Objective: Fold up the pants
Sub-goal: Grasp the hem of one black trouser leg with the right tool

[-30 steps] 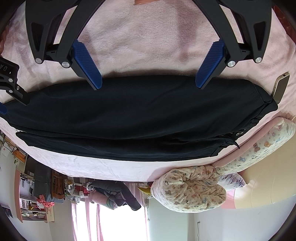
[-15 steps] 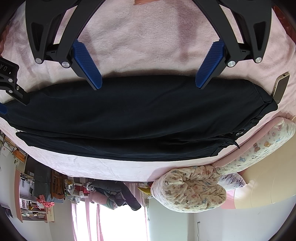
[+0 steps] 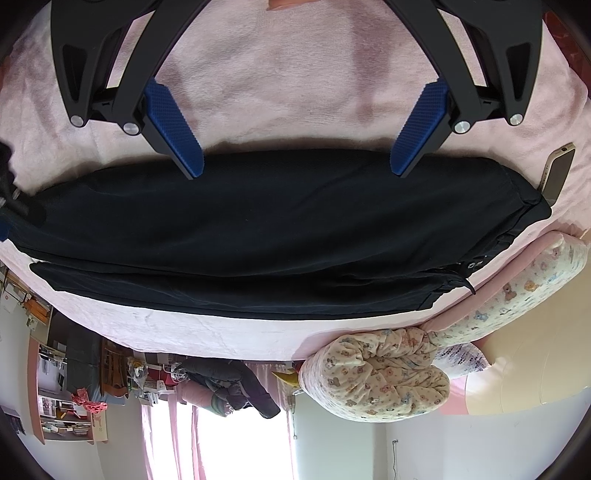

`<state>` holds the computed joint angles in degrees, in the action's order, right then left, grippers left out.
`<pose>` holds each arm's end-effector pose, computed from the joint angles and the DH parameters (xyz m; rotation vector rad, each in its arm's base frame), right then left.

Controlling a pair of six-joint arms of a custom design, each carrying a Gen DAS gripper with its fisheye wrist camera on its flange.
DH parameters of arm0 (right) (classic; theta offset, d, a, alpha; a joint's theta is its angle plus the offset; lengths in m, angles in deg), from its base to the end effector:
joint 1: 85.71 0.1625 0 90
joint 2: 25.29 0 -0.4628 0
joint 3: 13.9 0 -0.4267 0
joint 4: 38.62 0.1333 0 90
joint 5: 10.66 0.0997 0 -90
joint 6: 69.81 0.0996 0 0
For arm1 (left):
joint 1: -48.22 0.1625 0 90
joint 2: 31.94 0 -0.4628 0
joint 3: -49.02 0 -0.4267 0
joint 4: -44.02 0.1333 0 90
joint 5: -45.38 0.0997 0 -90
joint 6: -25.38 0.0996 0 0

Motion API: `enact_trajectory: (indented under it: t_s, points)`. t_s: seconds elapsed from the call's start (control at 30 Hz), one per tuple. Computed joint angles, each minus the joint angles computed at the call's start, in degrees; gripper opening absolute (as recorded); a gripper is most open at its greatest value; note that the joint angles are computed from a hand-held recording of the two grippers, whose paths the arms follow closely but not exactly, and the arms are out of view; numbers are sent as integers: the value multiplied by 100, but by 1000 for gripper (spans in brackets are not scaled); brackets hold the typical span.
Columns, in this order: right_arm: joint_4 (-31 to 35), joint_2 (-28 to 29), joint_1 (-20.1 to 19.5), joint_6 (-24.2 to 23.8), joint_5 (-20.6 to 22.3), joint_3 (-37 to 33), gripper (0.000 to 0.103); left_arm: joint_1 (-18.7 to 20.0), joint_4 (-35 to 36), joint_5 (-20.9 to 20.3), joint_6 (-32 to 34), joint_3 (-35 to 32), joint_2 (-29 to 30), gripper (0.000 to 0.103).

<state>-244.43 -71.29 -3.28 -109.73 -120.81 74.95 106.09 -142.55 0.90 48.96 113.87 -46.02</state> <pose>-0.0011 -0.7594 0.2731 0.3104 -2.0304 1.2327 -0.2728 -0.8186 -0.0326 0.6904 2.1497 -1.0060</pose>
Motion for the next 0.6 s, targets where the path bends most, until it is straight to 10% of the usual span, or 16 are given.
enact_trajectory:
  t_s: [0.43,0.6]
  points:
    - [1747,-630,-180,1334,719,-420,102,-100,-274,-47,142,120,-139,101]
    - [3979,-546,-325,2447,291,-1921,102,-117,-156,63,129,-255,-31,101]
